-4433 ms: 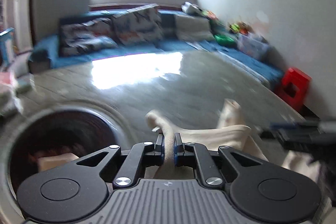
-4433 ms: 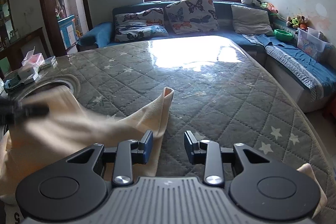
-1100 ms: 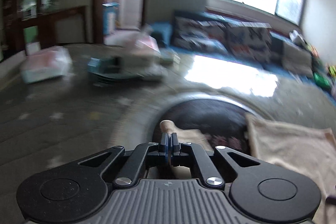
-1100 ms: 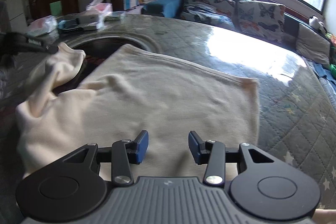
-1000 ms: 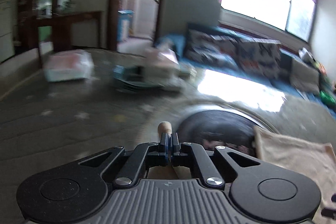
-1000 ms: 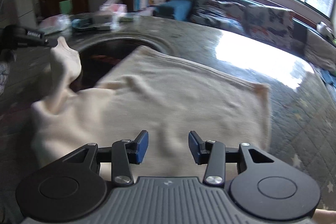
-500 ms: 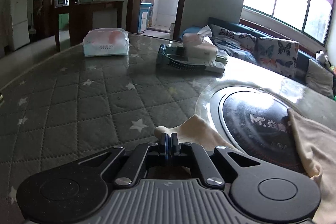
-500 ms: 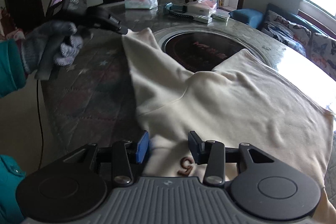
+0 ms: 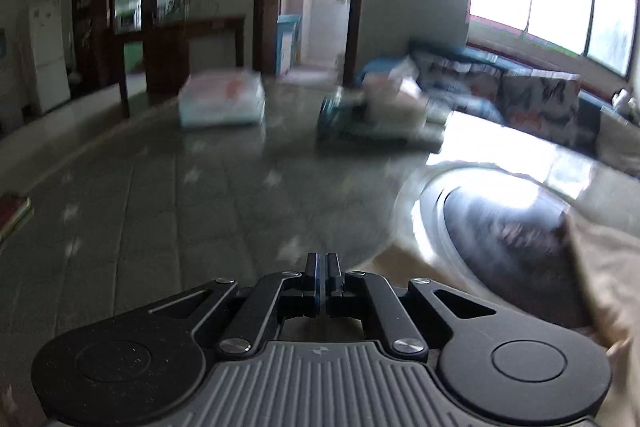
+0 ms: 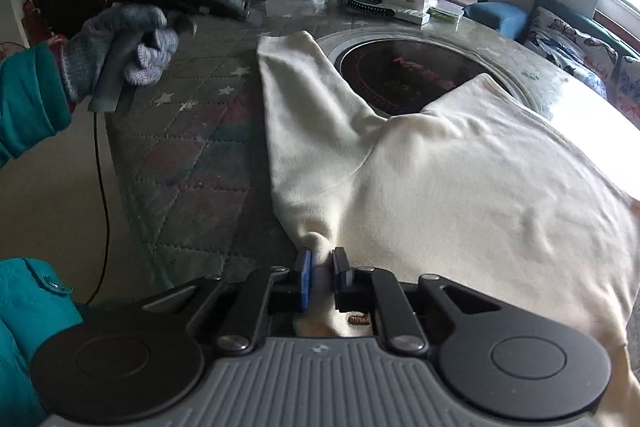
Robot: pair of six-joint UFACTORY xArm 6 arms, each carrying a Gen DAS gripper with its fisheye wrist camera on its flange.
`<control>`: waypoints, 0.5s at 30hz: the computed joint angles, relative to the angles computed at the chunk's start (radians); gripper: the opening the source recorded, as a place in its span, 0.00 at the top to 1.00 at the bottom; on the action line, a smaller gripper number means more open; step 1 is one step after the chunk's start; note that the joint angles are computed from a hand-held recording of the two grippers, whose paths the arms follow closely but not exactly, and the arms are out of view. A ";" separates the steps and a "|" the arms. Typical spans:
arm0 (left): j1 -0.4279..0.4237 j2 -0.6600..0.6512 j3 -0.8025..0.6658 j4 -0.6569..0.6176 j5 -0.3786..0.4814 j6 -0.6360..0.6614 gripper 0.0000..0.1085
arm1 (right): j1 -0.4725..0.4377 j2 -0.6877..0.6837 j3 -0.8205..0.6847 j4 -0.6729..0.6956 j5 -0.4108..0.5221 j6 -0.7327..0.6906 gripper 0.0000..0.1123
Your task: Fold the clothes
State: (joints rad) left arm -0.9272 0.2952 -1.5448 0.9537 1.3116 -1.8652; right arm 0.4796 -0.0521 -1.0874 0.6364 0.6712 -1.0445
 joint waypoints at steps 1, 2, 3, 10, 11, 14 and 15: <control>0.005 -0.006 0.010 -0.021 -0.011 -0.004 0.96 | 0.000 -0.001 0.002 0.003 -0.002 -0.005 0.88; 0.010 -0.013 0.019 -0.031 -0.022 -0.007 0.95 | 0.002 -0.003 0.002 -0.002 0.004 -0.015 0.85; 0.014 -0.019 0.025 -0.033 -0.037 -0.004 0.94 | 0.003 -0.005 0.003 -0.004 0.004 -0.022 0.83; 0.045 0.028 -0.034 0.000 -0.093 0.093 0.59 | 0.002 0.015 -0.045 0.057 0.021 -0.048 0.80; 0.052 0.045 -0.053 0.000 -0.101 0.116 0.59 | 0.008 0.022 -0.048 0.065 0.007 -0.046 0.79; 0.067 0.101 -0.116 -0.016 -0.113 0.200 0.59 | 0.025 0.051 -0.063 0.077 -0.030 -0.037 0.78; 0.067 0.119 -0.135 -0.016 -0.103 0.221 0.59 | 0.031 0.058 -0.064 0.075 -0.043 -0.029 0.77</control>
State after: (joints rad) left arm -0.8601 0.4140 -1.6799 0.9373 1.2082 -1.6442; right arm 0.5107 0.0060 -1.1512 0.7111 0.6287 -1.0739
